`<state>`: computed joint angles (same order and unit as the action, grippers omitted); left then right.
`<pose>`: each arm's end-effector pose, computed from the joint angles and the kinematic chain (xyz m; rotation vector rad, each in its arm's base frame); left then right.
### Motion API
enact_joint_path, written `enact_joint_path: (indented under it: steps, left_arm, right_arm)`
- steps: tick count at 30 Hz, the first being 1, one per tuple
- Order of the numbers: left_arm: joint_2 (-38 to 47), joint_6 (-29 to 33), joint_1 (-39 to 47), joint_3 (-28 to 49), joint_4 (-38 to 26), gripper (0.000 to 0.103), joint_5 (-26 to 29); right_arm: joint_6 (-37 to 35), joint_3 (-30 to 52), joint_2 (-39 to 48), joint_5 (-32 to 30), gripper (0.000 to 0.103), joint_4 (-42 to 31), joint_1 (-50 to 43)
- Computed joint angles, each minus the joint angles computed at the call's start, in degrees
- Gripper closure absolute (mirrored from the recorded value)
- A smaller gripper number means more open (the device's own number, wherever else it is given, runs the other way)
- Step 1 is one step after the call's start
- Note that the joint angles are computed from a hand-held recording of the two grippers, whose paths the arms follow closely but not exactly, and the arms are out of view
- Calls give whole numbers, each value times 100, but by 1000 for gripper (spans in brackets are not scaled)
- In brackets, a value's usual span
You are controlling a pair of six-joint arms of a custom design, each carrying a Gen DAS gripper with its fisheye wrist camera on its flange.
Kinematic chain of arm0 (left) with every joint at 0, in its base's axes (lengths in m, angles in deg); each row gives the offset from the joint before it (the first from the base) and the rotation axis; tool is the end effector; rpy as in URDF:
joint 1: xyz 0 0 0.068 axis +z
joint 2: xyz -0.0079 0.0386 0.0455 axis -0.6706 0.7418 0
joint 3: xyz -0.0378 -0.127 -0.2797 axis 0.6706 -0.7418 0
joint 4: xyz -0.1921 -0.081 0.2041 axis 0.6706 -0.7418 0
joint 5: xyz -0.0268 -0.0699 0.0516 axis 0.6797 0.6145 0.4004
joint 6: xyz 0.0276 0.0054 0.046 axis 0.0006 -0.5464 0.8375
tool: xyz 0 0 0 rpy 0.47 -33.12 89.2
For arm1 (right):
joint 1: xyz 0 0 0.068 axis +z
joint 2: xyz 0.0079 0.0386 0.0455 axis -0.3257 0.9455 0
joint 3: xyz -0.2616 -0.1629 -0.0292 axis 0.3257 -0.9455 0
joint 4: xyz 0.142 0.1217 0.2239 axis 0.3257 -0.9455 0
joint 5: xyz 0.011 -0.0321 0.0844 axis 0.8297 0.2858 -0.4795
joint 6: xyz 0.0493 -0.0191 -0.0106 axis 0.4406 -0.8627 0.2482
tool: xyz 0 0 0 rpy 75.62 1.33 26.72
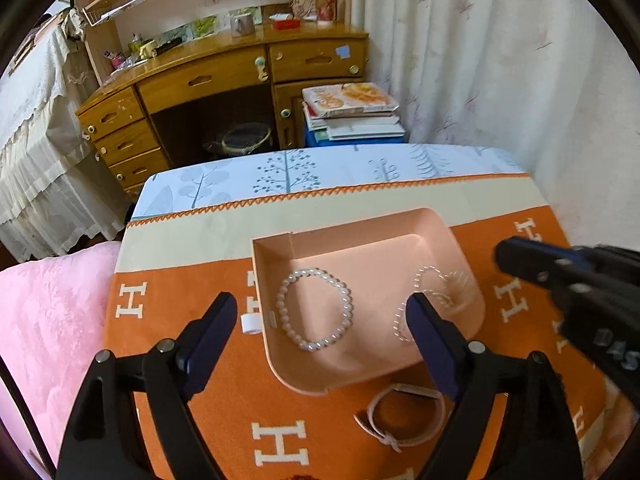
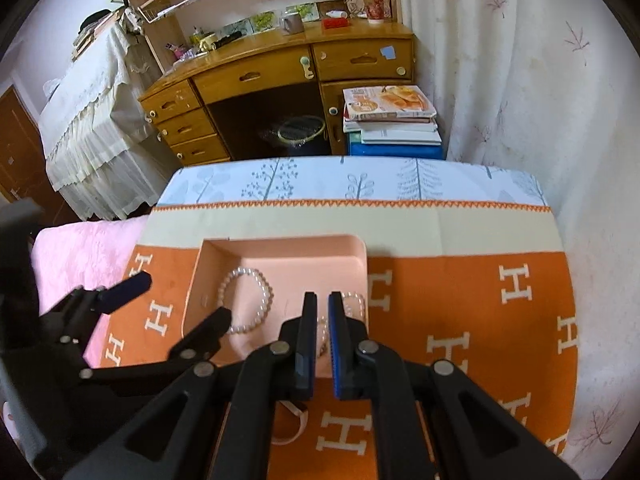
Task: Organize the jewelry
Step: 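Carry both pearl pieces into the pink box and open both grippers, then move the right gripper down to the silver leaf hair comb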
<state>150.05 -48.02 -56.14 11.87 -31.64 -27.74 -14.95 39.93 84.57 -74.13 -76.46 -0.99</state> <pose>0.3131 -0.0759 0.3005 0.1557 2.5446 -0.0503 0.2840 0.0927 0.3522 -0.1106 2.6262 0.2045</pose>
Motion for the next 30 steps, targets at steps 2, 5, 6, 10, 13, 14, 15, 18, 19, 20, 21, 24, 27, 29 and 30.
enact_joint_path:
  steps: [2,5,6,10,13,14,15,18,19,20,21,24,27,29,30]
  left_arm:
    - [-192,-1,-65,-134,19,15,-95]
    - [-553,2,-157,-390,31,14,-227]
    - [-703,36,-157,-491,40,14,-177]
    - [-1191,72,-195,-709,-123,14,-186]
    - [-1463,28,-265,-778,-432,14,-346]
    - [-1586,-35,-278,-844,-461,14,-392]
    - [-1714,-82,-266,-905,-485,14,-387]
    - [-2206,-207,-183,-1137,-597,14,-276]
    - [-2353,-237,-157,-1214,-628,14,-247]
    - [-2548,-267,-134,-1315,-665,14,-223]
    - [-2718,-280,-112,-1405,-703,13,-217]
    - [-3242,-401,-123,-1696,-908,1,-367]
    - [-3755,-475,-169,-2013,-1134,1,-498]
    - [-4043,-588,-233,-2193,-1313,1,-601]
    - [-4185,-635,-261,-2283,-1395,1,-618]
  right_arm:
    - [18,-96,-86,-28,89,-21,0]
    - [48,-273,-278,-53,76,-13,17]
    - [43,-351,-376,-38,76,7,40]
    - [60,-584,-700,-24,75,2,141]
    - [169,-755,-939,-231,75,-67,169]
    - [210,-814,-1033,-252,75,-81,219]
    - [242,-887,-1147,-243,75,-87,275]
    - [376,-1132,-1522,-195,74,-128,469]
    - [437,-1195,-1622,-189,73,-159,520]
    - [544,-1298,-1774,-184,71,-204,610]
    - [627,-1397,-1914,-174,70,-235,687]
    - [851,-1674,-2329,-23,69,-330,991]
    - [1134,-1949,-2784,132,69,-456,1312]
    - [1328,-2086,-3026,301,69,-542,1566]
    - [1470,-2155,-3165,438,69,-595,1738]
